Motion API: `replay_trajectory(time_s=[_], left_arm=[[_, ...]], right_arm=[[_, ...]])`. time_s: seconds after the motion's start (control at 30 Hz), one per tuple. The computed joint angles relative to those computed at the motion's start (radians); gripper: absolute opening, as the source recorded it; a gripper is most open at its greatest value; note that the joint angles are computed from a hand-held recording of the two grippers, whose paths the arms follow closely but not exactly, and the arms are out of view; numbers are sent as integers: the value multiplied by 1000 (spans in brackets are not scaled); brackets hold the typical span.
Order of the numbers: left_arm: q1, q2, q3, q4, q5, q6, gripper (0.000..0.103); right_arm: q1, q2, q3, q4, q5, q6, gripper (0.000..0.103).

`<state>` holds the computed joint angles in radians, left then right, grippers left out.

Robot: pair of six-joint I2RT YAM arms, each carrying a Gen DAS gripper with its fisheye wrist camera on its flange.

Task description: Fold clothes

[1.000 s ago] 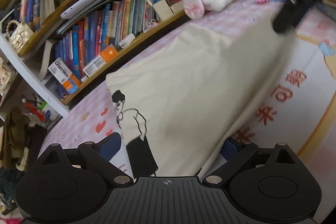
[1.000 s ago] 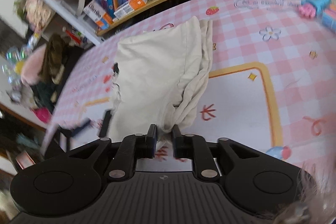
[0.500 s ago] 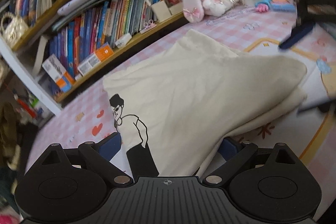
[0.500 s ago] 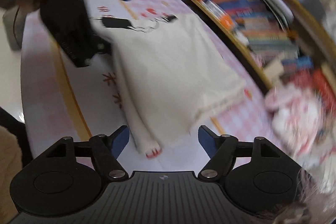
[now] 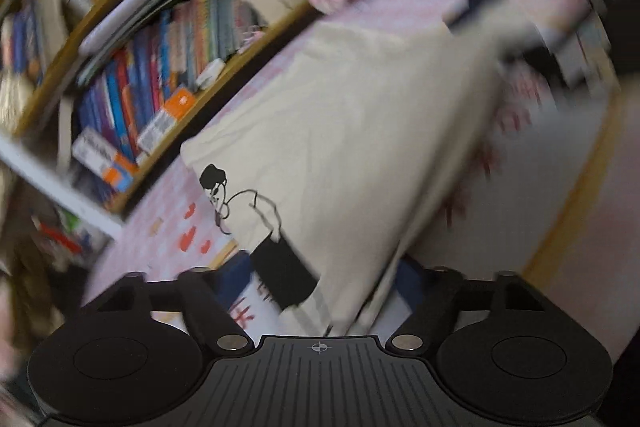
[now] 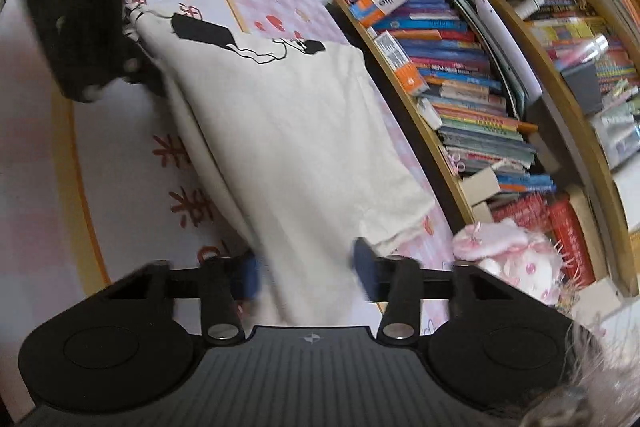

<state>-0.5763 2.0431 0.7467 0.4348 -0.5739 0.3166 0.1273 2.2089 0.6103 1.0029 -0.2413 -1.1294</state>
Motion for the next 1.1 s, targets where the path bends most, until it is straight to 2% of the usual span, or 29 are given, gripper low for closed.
replay_trajectory(time_s=[0.13, 0.2, 0.23, 0.33, 0.4, 0.43, 0.57, 0.63, 0.77, 0.9, 1.1], left_arm=[[-18, 20, -29, 65, -62, 64, 65], [-17, 30, -34, 81, -82, 90, 51], [-15, 35, -37, 88, -90, 106, 49], [-8, 37, -59, 126, -86, 151, 45], [-6, 36, -70, 143, -77, 179, 37], [-6, 35, -68, 137, -71, 181, 35], [-9, 23, -41, 52, -38, 147, 13], [-11, 20, -33, 26, -27, 143, 8], [-4, -27, -34, -43, 14, 125, 6], [-17, -145, -81, -121, 47, 108, 6], [-49, -380, -113, -394, 167, 33, 5]], right_arm=[[-9, -44, 14, -61, -3, 19, 20], [-7, -64, 20, -85, -7, 25, 18], [-8, -67, 19, -86, -8, 15, 18], [-15, -58, 27, -102, -12, -23, 18], [-19, -42, 26, -100, -7, -55, 19], [-19, -33, 24, -97, -2, -70, 20], [-21, 3, 16, -85, 24, -114, 26], [-24, 13, 9, -73, 23, -116, 25], [-28, -17, 4, -114, 20, -90, 12], [-60, -135, 11, -310, -33, -86, 10], [-154, -349, 47, -742, -152, -150, 10]])
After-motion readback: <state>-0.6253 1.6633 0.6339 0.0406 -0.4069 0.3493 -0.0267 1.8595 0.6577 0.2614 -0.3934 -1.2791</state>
